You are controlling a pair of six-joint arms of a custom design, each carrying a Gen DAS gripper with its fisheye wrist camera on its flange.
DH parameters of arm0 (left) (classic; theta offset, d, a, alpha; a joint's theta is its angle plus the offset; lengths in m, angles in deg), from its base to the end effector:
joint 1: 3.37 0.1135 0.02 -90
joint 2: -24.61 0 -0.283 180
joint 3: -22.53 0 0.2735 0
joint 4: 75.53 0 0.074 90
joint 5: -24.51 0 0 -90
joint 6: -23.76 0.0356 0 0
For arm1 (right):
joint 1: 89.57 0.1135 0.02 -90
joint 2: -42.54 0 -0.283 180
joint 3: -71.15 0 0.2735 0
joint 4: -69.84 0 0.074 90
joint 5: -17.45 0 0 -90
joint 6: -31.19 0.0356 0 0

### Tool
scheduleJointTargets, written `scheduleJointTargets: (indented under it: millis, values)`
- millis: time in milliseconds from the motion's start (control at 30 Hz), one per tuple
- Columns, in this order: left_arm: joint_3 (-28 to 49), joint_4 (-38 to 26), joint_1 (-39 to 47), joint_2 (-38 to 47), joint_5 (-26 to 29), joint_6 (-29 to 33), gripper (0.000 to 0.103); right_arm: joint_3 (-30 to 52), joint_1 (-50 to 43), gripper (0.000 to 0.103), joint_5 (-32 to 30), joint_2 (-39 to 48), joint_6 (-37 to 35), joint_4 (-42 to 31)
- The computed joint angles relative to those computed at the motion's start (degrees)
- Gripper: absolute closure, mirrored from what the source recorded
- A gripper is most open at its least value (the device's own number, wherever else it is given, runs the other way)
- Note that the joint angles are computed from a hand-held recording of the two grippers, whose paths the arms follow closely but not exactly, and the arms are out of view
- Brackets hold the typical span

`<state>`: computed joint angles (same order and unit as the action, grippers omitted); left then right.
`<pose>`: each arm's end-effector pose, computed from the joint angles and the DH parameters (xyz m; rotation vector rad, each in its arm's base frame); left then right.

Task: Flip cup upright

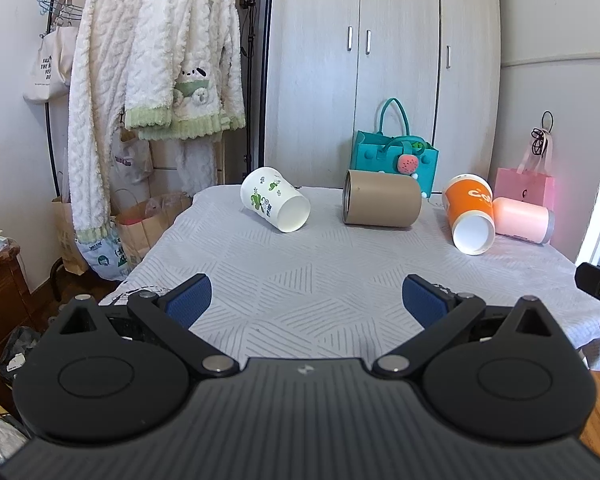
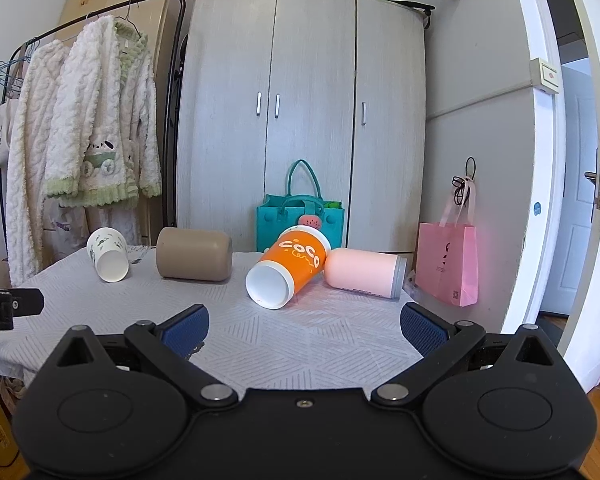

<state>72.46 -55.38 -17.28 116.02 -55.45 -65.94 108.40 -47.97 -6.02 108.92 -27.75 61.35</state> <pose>0.3222 -0.0862 0.1756 0.3569 1.9182 -0.3275 0.1827 0.1186 0.1858 0.4009 1.7917 -0.4143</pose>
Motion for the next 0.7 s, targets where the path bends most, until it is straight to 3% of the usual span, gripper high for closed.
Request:
scheduleJointTargets:
  millis: [700]
  values:
    - [-0.4,0.0,0.7,0.4,3.7,-0.4,0.000,0.3,-1.2,0.000,-1.4,0.3,0.8,-1.2]
